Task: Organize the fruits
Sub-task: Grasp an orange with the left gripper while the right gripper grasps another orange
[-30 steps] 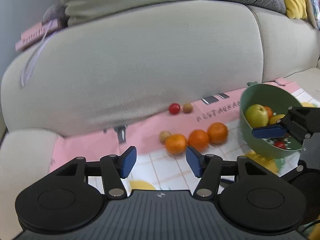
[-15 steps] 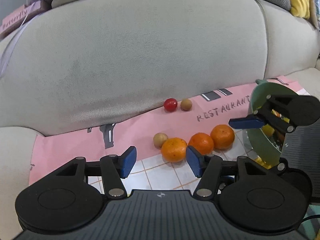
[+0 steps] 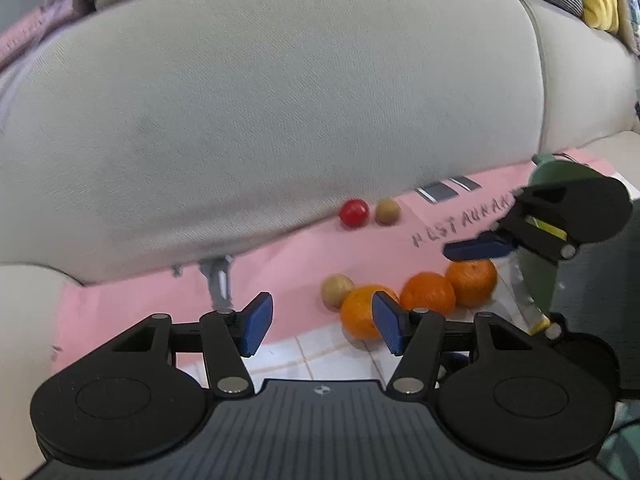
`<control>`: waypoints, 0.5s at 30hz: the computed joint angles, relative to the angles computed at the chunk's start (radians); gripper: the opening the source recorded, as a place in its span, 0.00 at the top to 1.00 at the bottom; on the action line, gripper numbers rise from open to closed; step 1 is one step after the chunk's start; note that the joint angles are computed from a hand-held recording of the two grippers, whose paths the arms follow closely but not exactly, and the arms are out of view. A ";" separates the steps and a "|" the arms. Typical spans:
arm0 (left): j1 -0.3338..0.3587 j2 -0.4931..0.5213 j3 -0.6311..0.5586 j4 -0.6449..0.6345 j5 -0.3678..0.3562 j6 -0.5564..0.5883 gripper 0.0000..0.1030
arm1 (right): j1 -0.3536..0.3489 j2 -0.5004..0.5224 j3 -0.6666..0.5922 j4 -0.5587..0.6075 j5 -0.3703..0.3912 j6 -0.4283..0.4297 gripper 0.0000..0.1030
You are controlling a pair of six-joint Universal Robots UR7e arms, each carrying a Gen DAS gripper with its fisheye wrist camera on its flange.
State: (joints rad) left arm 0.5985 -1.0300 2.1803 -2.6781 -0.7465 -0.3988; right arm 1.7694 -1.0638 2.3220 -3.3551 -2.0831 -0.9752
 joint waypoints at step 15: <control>0.081 0.006 -0.026 -0.062 -0.169 -0.005 0.40 | -0.014 0.057 -0.011 -0.036 -0.075 -0.100 0.45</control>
